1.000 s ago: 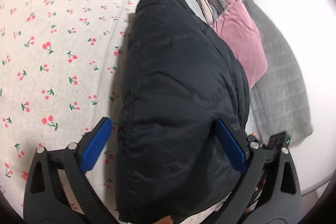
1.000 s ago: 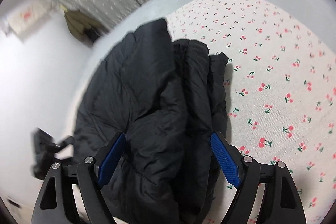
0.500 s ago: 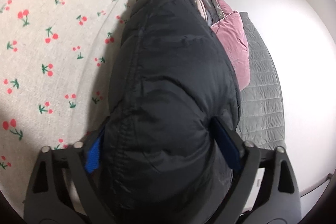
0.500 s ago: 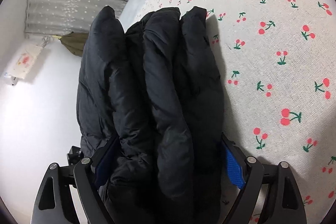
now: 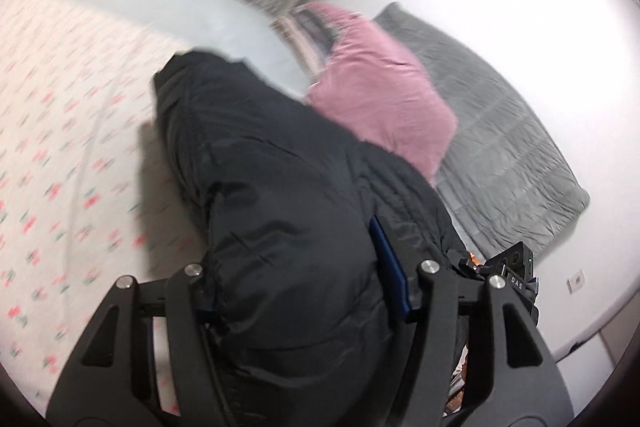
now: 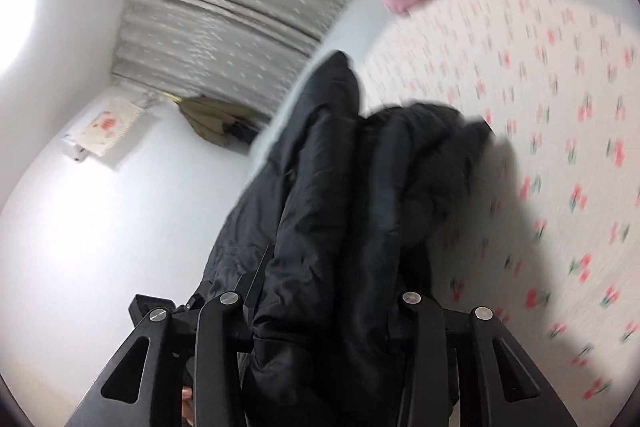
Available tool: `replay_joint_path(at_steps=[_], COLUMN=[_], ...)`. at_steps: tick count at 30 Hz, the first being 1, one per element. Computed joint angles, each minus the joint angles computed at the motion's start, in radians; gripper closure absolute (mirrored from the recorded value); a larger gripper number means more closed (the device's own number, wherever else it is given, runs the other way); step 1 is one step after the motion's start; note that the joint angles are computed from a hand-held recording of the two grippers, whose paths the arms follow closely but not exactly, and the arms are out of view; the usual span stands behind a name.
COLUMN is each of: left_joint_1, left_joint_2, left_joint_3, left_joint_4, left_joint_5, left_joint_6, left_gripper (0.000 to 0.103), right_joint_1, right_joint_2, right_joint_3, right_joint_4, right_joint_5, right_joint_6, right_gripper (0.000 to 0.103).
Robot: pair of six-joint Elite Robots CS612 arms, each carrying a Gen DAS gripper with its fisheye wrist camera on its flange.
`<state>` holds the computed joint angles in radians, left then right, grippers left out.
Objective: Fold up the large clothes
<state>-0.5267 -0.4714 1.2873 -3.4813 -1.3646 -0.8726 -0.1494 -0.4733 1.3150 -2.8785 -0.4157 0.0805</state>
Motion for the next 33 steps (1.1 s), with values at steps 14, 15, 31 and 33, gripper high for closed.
replay_joint_path(at_steps=[14,15,31,33], left_joint_1=[0.014,0.018,-0.027,-0.042], left_joint_2=[0.208,0.220,0.077,0.042], left_joint_3=[-0.392,-0.420,-0.257,-0.208], left_joint_4=[0.073,0.154,0.457,0.485], left_joint_5=[-0.136,-0.152,0.016,0.069], left_joint_6=[0.107,0.096,0.161,0.151], left_gripper=[0.042,0.041,0.010,0.006], right_joint_1=[-0.073,-0.069,-0.026,-0.015], right_joint_2=[0.054,0.036,-0.055,-0.088], right_joint_3=[-0.064,-0.051,0.017,0.073], right_joint_4=[-0.570,-0.469,-0.103,-0.165], right_joint_5=[-0.096,-0.168,-0.652,-0.728], right_joint_6=[0.372,0.292,0.144,0.095], right_gripper=[0.063,0.060,0.027,0.024])
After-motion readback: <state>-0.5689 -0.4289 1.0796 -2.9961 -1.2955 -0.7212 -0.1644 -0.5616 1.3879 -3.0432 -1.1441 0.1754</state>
